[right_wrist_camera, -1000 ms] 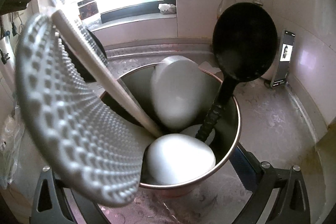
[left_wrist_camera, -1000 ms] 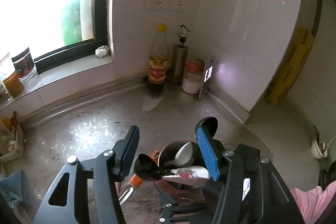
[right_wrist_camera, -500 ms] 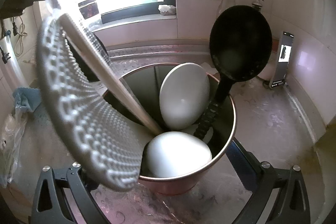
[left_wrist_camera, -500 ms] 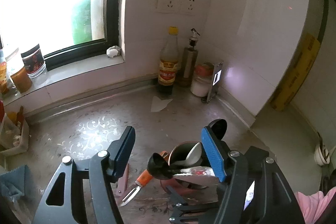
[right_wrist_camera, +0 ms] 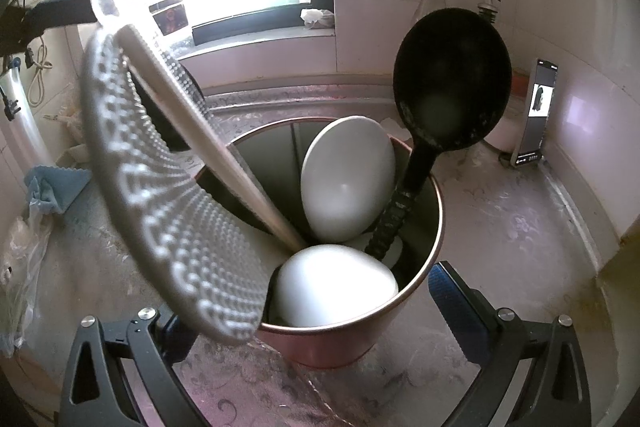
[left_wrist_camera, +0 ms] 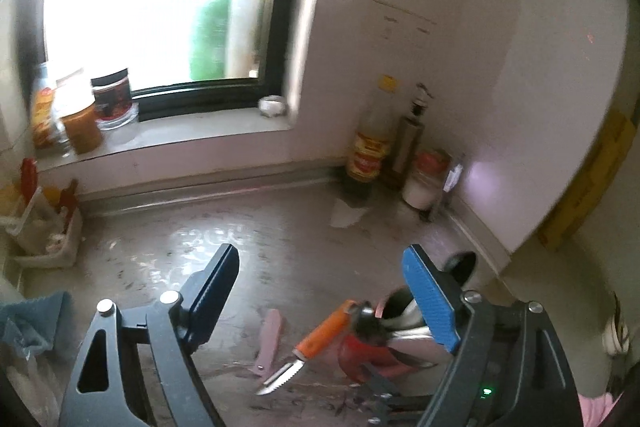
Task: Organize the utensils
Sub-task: 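Move the open left tool back over the pink plastic stick on the counter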
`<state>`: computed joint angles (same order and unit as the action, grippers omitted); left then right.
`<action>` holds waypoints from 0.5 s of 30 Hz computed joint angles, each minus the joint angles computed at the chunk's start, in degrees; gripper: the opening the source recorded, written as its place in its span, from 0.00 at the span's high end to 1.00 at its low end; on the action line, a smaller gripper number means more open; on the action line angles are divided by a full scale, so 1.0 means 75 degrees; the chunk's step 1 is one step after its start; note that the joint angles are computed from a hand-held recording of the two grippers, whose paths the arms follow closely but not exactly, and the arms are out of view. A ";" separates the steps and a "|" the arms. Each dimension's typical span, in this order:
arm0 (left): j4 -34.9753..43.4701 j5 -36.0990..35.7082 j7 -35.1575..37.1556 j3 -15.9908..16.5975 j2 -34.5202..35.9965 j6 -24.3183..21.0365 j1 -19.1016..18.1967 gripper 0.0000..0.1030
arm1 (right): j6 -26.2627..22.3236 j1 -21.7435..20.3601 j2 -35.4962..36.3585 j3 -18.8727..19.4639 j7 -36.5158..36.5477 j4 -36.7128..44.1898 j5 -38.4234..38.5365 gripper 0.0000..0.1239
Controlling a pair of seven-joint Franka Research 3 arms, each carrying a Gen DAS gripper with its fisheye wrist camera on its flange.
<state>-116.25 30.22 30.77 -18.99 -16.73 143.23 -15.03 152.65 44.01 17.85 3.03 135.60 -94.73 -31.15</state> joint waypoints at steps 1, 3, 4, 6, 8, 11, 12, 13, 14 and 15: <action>-0.0072 0.0071 -0.0171 -0.0007 -0.0087 -0.0045 0.0069 0.18 | 0.0000 0.0002 0.0006 -0.0004 0.0003 0.0006 -0.0005 0.17; -0.0221 0.0283 -0.0649 -0.0060 -0.0275 -0.0229 0.0260 0.18 | 0.0003 -0.0003 -0.0001 0.0000 0.0002 -0.0006 0.0012 0.17; -0.0295 0.0342 -0.0830 -0.0068 -0.0363 -0.0320 0.0323 0.17 | 0.0010 -0.0012 -0.0007 0.0001 -0.0004 -0.0016 0.0024 0.17; -0.0472 0.0433 -0.1206 -0.0061 -0.0547 -0.0456 0.0452 0.09 | 0.0009 -0.0016 -0.0020 0.0005 0.0004 -0.0035 0.0037 0.17; -0.0690 0.0513 -0.1573 -0.0046 -0.0752 -0.0548 0.0578 0.09 | 0.0015 -0.0031 -0.0031 0.0013 -0.0015 -0.0060 0.0061 0.17; -0.0959 0.0567 -0.1963 -0.0031 -0.1007 -0.0772 0.0725 0.09 | 0.0022 -0.0058 -0.0020 0.0025 -0.0055 -0.0055 0.0086 0.17; -0.1049 0.0607 -0.2098 -0.0045 -0.1106 -0.0889 0.0781 0.09 | 0.0021 -0.0063 -0.0016 0.0028 -0.0081 -0.0051 0.0103 0.17; -0.1126 0.0630 -0.2173 -0.0034 -0.1176 -0.0933 0.0810 0.09 | 0.0024 -0.0066 -0.0008 0.0027 -0.0100 -0.0047 0.0114 0.17; -0.1209 0.0629 -0.2215 -0.0008 -0.1250 -0.0947 0.0819 0.08 | 0.0011 -0.0057 0.0015 0.0023 -0.0107 -0.0018 0.0117 0.17; -0.1287 0.0650 -0.2261 0.0012 -0.1280 -0.0927 0.0846 0.08 | -0.0001 -0.0056 0.0030 0.0023 -0.0128 0.0001 0.0133 0.17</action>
<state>-125.90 35.10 13.81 -18.91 -26.33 136.28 -8.69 152.64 43.59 18.08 3.21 134.64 -94.72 -30.16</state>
